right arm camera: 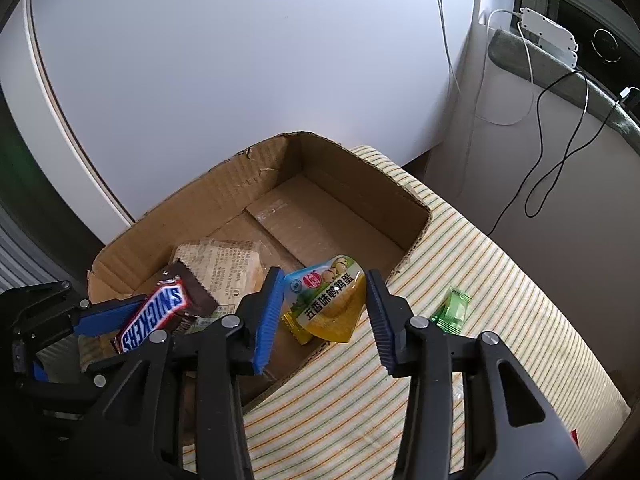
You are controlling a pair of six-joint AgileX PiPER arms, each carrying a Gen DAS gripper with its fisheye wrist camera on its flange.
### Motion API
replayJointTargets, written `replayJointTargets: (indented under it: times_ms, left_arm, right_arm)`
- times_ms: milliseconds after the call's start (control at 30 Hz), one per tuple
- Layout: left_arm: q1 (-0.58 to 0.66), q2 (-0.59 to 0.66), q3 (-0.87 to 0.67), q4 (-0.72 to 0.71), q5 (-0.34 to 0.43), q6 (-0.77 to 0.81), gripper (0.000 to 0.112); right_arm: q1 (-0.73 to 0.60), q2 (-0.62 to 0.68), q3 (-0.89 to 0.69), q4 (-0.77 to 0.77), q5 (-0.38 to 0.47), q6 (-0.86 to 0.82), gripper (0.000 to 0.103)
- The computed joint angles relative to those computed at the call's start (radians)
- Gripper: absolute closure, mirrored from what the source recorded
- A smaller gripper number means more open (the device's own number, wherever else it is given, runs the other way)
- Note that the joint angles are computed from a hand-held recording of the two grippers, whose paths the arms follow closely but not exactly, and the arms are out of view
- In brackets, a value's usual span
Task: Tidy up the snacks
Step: 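Open both grippers to drop the Snickers bar and jelly cup into the box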
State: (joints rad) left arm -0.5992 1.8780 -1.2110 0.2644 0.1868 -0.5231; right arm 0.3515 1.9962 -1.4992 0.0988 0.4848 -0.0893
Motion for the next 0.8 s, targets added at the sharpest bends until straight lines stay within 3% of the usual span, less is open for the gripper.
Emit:
replayJointTargets:
  times_ms: [133,200,233,533,800]
  left_arm:
    - [-0.011,-0.008,0.002,0.121,0.003,-0.118,0.084]
    - [-0.014,-0.012,0.004,0.157,0.003,-0.154,0.084]
    - [-0.015,-0.015,0.006,0.174,0.004,-0.170,0.084]
    - [-0.055,-0.036,0.014,0.380,0.013,-0.381,0.084]
    - [-0.107,-0.020,-0.020,0.399,0.023,-0.405,0.080]
  right_arm:
    - [-0.006,-0.013,0.017,0.014,-0.011,-0.012,0.054]
    - [-0.011,-0.021,0.026,0.017,-0.021,-0.006,0.040]
    - [-0.014,-0.029,0.034,0.015,-0.029,0.002,0.039]
    - [-0.039,-0.122,0.132,0.013,-0.067,0.005,0.038]
    - [-0.087,-0.250,0.282,-0.002,-0.109,-0.004,0.038]
